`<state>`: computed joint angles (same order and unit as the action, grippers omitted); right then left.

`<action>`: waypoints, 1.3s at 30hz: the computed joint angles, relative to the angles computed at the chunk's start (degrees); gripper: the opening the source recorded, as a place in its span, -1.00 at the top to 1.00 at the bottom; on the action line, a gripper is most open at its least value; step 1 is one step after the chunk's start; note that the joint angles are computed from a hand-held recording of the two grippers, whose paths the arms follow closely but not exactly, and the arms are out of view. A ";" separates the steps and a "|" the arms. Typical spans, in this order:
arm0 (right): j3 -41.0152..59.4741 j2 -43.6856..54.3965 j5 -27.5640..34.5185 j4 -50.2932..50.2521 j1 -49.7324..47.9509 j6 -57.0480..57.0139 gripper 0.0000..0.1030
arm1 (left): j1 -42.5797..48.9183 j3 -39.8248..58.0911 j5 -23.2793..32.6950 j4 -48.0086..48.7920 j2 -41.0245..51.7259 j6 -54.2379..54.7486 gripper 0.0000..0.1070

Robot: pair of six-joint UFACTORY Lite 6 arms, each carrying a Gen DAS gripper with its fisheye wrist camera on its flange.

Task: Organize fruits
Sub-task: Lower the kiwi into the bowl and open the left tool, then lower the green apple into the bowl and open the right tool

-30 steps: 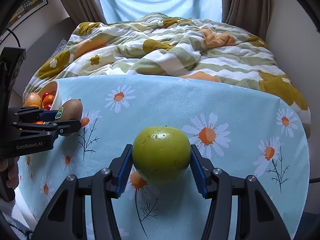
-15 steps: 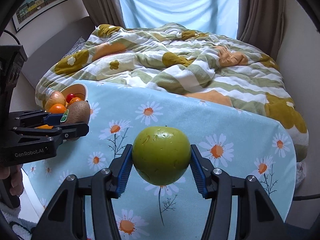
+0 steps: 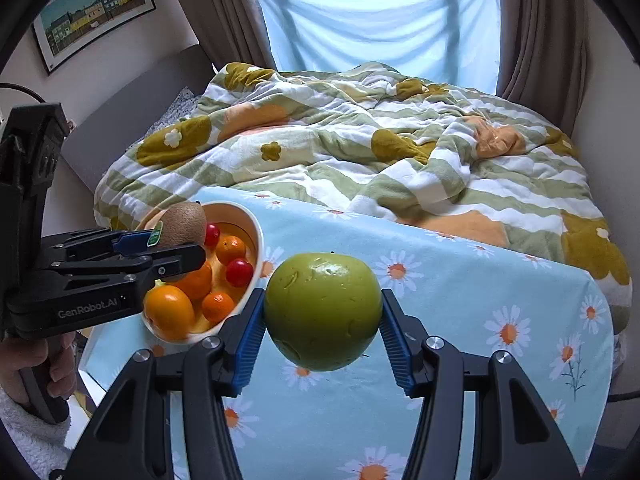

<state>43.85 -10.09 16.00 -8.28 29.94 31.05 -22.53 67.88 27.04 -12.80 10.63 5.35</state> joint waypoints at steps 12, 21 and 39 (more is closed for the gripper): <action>11.78 13.96 4.02 -25.36 8.65 37.89 0.01 | 10.85 14.40 5.47 -10.91 15.57 25.72 0.05; 14.40 18.62 8.66 -33.17 12.65 54.96 0.01 | 12.75 26.80 11.13 -11.11 28.36 32.30 0.05; 15.66 17.86 15.75 -35.57 16.76 63.49 0.01 | 14.60 23.98 11.72 -16.02 22.68 38.26 -0.93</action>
<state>59.50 7.77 31.75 -43.85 46.70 94.54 -7.93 91.86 38.75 -28.82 33.31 43.61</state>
